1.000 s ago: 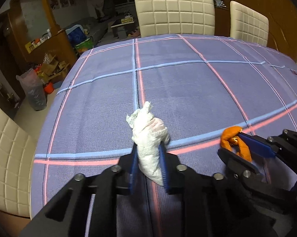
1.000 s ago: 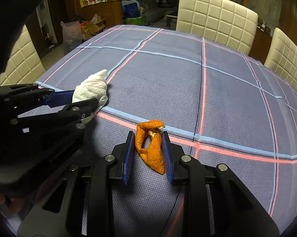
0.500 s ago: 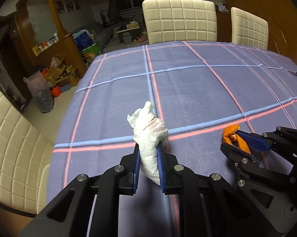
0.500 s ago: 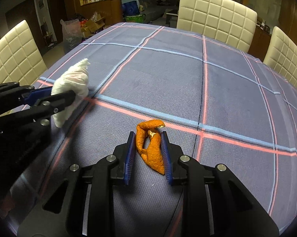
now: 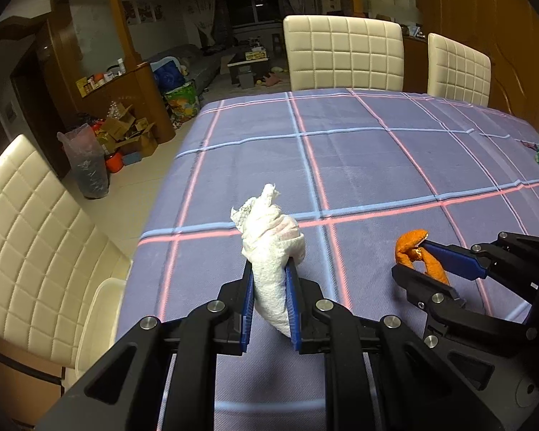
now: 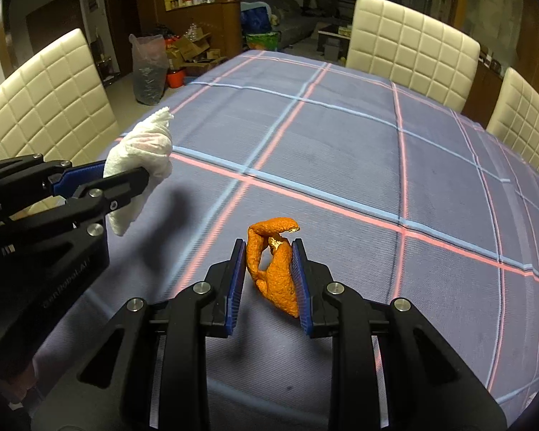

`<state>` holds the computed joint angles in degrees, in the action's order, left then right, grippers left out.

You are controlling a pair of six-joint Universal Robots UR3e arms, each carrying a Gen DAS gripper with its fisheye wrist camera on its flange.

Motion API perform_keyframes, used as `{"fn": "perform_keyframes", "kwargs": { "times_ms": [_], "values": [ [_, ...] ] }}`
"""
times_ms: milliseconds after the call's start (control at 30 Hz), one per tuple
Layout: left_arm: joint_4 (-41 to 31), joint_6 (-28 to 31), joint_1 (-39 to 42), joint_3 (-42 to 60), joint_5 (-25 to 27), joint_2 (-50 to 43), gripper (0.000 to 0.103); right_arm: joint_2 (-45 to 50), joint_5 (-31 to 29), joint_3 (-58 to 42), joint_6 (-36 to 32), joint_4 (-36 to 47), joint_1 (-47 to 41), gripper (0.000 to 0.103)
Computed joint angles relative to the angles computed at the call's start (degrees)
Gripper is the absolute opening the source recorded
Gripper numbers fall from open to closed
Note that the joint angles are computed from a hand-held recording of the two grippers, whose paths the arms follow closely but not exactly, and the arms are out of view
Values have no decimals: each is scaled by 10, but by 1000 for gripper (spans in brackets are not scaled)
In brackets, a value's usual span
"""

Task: Collect trash
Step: 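Carry the white tissue and orange wrapper over the bin with both tools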

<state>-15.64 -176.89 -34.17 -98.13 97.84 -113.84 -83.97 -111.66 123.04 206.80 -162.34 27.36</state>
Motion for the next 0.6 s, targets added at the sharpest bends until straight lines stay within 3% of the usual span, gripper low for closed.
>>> {"fn": "perform_keyframes", "kwargs": {
  "times_ms": [600],
  "values": [
    [85,30,128,-215,-46,153,16,105,-83,-210,59,145,141,27]
  ]
}}
